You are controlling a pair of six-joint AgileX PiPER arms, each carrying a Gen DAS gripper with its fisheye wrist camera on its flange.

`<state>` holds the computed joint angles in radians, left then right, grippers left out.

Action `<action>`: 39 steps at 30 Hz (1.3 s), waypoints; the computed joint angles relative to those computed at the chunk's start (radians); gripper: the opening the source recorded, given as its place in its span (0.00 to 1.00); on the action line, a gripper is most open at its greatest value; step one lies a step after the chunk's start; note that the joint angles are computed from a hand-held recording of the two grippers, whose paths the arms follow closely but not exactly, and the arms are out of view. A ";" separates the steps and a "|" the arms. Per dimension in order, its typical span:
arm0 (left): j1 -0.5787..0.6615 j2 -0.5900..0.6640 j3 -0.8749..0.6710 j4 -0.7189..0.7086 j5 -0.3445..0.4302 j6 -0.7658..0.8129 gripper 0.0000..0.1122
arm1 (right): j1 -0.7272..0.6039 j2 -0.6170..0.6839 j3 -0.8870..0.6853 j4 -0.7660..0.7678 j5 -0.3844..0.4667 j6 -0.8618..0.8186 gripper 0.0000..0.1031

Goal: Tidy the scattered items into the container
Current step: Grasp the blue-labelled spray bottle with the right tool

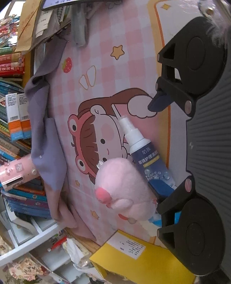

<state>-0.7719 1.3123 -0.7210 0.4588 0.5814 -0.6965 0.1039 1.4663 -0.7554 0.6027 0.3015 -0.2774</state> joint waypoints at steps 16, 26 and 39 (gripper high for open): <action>-0.010 -0.037 0.055 0.001 -0.003 0.009 0.35 | 0.088 0.078 -0.033 -0.057 -0.105 0.028 0.50; 0.000 -0.006 0.062 0.027 -0.029 0.005 0.49 | -0.008 -0.083 0.083 -0.200 -0.013 -0.049 0.40; 0.004 0.002 0.047 0.033 -0.005 -0.013 0.63 | 0.000 -0.128 0.108 -0.362 0.048 0.080 0.48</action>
<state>-0.7677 1.3138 -0.6737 0.4921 0.5769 -0.7095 0.1042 1.3387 -0.6470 0.2412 0.3494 -0.1976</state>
